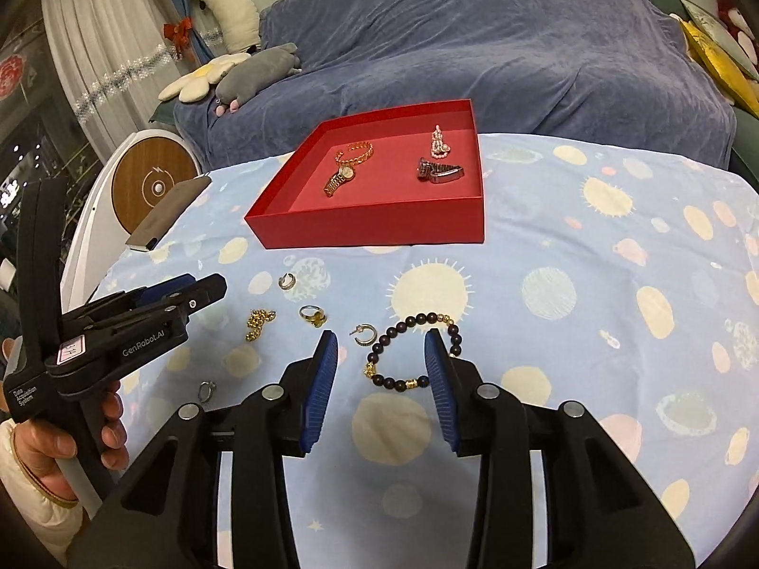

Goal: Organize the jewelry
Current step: 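Withdraw both tools from the box toward the remaining jewelry, then grasp the silver ring with the left tool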

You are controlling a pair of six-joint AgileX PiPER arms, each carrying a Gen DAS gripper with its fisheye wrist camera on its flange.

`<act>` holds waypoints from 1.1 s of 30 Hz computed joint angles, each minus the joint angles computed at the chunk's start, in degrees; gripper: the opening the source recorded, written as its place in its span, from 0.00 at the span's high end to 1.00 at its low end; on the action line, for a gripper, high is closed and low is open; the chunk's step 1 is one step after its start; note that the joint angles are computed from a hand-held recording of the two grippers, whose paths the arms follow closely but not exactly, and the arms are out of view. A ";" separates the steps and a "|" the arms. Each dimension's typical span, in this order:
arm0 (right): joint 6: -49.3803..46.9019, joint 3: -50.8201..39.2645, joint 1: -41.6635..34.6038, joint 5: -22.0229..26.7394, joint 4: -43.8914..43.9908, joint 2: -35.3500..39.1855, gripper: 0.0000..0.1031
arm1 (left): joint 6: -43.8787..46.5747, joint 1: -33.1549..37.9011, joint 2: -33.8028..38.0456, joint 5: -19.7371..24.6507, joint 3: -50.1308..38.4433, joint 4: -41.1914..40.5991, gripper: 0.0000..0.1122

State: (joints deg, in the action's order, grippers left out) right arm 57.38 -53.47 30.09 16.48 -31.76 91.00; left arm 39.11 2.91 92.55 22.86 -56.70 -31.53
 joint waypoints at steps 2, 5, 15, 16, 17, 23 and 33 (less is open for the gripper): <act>0.38 0.39 -0.03 -0.36 -0.41 0.51 0.64 | 1.67 0.50 -0.16 -0.93 1.12 -1.50 0.57; 0.47 1.18 -0.26 -0.80 -0.64 0.97 0.64 | 3.84 2.23 0.37 0.41 1.19 -3.49 0.57; -3.90 1.51 -0.97 -0.82 3.61 2.85 0.63 | 10.81 6.65 1.40 2.56 1.79 -7.62 0.51; -3.84 1.50 -0.94 -0.75 3.51 2.97 0.61 | 11.22 7.11 1.48 2.50 1.79 -7.74 0.51; -3.18 1.58 -0.82 -0.67 2.89 2.99 0.59 | 11.96 7.65 1.57 2.85 1.65 -8.16 0.51; -2.85 1.77 -1.18 -0.64 2.68 3.33 0.56 | 15.10 11.77 2.51 6.38 0.09 -9.94 0.49; -0.67 1.43 -1.11 -0.45 0.63 3.95 0.49 | 25.28 13.90 0.49 6.64 6.28 -13.75 0.43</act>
State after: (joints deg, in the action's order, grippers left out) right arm 56.72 -52.04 28.98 16.03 -31.13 94.95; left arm 64.39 16.81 93.04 29.50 -50.42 -45.28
